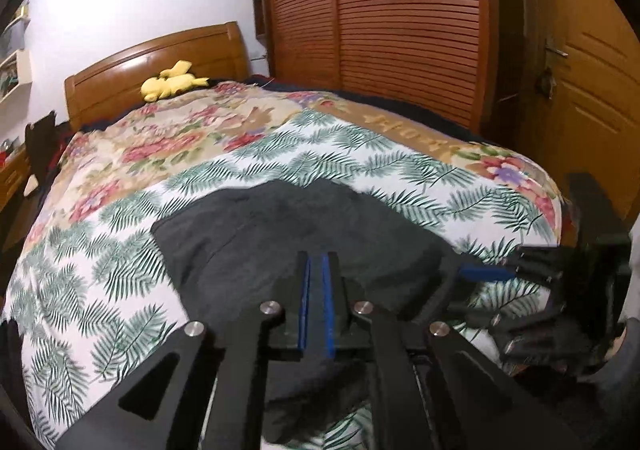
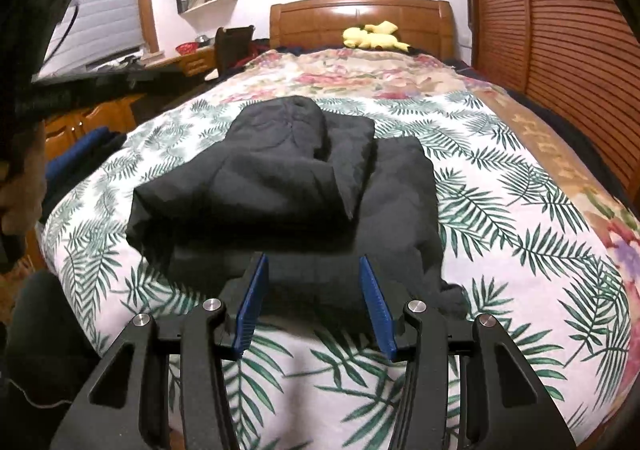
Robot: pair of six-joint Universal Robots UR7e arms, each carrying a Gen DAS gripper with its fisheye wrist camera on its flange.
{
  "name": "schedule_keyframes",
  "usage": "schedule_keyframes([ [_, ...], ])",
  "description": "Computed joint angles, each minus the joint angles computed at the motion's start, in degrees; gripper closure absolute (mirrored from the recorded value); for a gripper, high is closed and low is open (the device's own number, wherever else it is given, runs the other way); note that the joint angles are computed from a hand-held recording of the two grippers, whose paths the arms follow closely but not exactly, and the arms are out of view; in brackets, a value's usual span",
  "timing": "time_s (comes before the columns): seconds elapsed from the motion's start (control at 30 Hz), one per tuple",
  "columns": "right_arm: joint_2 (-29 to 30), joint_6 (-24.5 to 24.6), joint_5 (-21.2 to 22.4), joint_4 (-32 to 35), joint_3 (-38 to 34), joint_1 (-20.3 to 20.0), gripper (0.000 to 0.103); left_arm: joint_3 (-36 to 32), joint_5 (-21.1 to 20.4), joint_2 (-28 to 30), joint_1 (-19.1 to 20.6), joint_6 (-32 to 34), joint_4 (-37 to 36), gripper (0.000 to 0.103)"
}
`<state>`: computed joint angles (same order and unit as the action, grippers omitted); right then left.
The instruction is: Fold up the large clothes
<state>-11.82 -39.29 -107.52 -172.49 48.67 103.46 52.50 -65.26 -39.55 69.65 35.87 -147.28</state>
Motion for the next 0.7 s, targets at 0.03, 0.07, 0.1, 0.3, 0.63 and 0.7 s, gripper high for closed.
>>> schedule_keyframes([
  [0.03, 0.5, 0.0, 0.1, 0.0, -0.8, 0.2, 0.055, 0.2, -0.1, -0.1, 0.3, -0.2, -0.1, 0.098],
  [0.07, 0.9, 0.0, 0.1, 0.0, -1.5, 0.3, 0.055, 0.6, -0.4, -0.6, 0.9, -0.4, -0.2, 0.098],
  [0.1, 1.4, 0.0, 0.1, 0.3, -2.4, 0.4, 0.055, 0.8, -0.7, -0.8, 1.4, -0.6, -0.2, 0.098],
  [0.3, 5.1, -1.3, -1.9, 0.4, -8.1, 1.2, 0.055, 2.0, -2.3, -2.1, 4.2, -1.8, -0.3, 0.097],
  [0.63, 7.9, -1.8, -3.5, -0.9, -13.1, 1.7, 0.055, 5.3, -5.5, -4.6, 7.9, -0.1, -3.8, 0.096],
  [0.7, 7.9, -0.9, -3.9, -0.8, -13.5, 1.7, 0.055, 5.4, -6.4, -4.7, 8.8, 0.0, -4.3, 0.096],
])
